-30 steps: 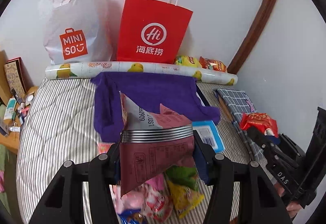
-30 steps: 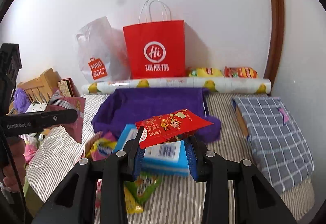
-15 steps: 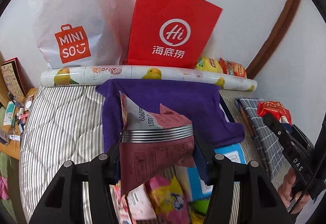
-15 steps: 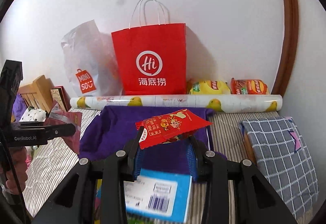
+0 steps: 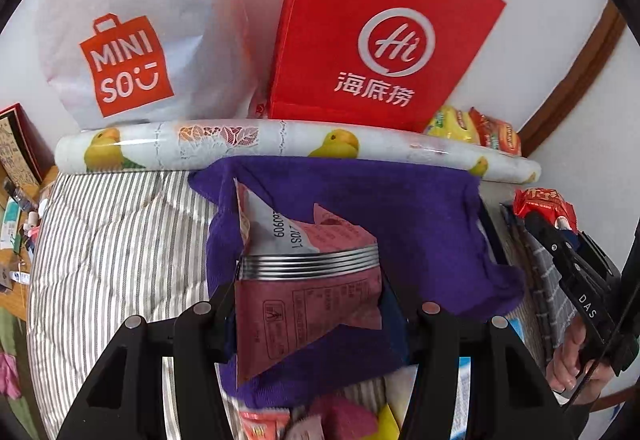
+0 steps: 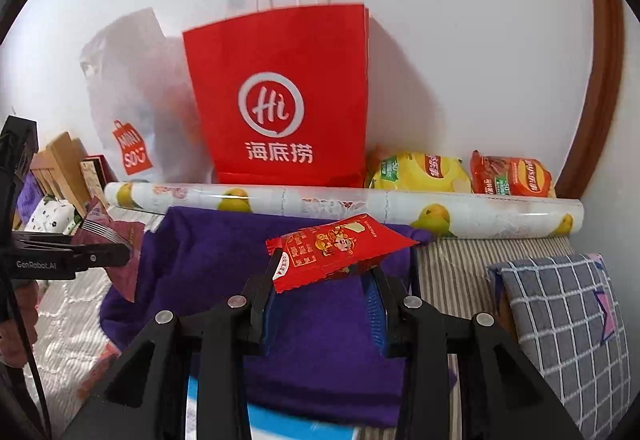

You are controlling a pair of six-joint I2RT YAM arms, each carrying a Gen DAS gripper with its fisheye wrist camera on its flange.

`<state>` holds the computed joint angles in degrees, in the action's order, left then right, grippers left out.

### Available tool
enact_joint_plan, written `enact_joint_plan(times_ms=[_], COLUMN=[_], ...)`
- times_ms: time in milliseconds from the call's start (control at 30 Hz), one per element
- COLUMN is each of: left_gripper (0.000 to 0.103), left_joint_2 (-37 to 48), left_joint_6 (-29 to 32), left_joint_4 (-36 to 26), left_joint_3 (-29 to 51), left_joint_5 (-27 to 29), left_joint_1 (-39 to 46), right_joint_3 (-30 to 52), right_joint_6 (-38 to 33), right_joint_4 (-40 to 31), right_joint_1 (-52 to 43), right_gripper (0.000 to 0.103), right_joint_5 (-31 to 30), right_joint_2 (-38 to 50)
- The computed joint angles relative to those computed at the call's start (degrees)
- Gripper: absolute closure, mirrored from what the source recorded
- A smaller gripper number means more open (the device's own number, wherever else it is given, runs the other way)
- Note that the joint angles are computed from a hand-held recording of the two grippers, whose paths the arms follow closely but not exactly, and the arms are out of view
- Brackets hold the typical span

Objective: Organize snacks
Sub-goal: 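Lift both held snacks and carry them over the purple towel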

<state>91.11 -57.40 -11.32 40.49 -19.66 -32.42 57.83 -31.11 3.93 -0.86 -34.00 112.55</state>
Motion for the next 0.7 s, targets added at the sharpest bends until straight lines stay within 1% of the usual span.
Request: enact_joint_plan(times_ms=[267,433,567,700], left_gripper=[0.049,0.049,0.049,0.049], left_joint_2=[8.1,13.2,16.3,19.1], left_joint_6=[6.0,8.3,9.2,10.0], left_joint_4=[3.5,5.5,8.6,9.7], left_joint_3=[4.7,7.3,7.9,8.9], left_joint_5=[4.8,8.3,11.2,12.8], left_joint_1=[7.0,10.4,12.0,12.5], right_joint_3=[11.8,17.1,22.3,24.1], right_joint_6=[-2.6,-4.2,-5.2,-6.7], right_joint_4=[-4.1,-6.7,-12.3,-13.8], right_joint_1=[2.4,2.9,3.3,3.9], right_gripper=[0.066,0.066,0.066,0.066], right_joint_5=[4.3,4.9,4.1,4.7], right_joint_2=[11.4,16.2,20.1,21.9])
